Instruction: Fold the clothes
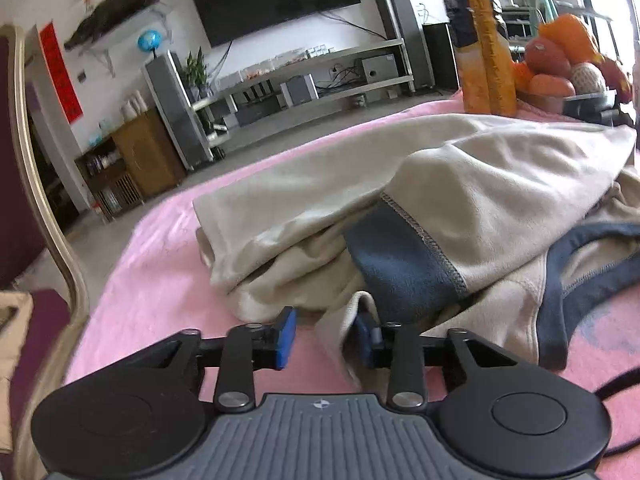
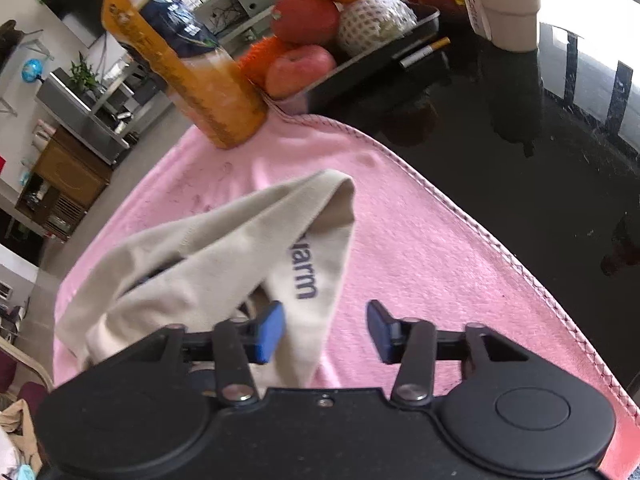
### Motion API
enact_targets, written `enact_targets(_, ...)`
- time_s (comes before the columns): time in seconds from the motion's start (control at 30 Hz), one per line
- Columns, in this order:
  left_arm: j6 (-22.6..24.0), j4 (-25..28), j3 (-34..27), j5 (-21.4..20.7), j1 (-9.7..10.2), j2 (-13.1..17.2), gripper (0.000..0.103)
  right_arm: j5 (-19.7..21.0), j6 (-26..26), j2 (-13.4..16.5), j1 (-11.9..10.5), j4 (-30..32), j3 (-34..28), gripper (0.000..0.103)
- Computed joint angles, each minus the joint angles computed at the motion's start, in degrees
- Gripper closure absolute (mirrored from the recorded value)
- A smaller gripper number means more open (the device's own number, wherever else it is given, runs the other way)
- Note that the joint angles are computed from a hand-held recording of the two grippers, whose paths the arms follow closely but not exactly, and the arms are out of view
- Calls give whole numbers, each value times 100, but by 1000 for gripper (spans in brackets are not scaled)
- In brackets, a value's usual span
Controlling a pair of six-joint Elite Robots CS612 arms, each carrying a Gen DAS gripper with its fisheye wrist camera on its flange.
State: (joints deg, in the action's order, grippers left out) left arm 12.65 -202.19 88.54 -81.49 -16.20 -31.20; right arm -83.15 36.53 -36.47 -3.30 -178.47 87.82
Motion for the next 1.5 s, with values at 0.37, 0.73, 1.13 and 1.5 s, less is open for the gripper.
enact_targets(0.37, -1864, -49, 279, -731, 291, -507, 98, -1125, -1147, 432, 93, -45, -669, 64)
enact_targets(0.73, -2042, 697, -134, -1535, 455, -162, 88, -404, -2064, 862, 6, -756, -1027, 64)
enact_targets(1.13, -2621, 701, 2, -2103, 643, -576, 98, 423, -6, 102, -38, -1110, -296, 100)
enact_targets(1.5, -6258, -1238, 837, -3046, 1566, -1495, 99, 348, 1769, -1209, -70, -3879, 1143, 100)
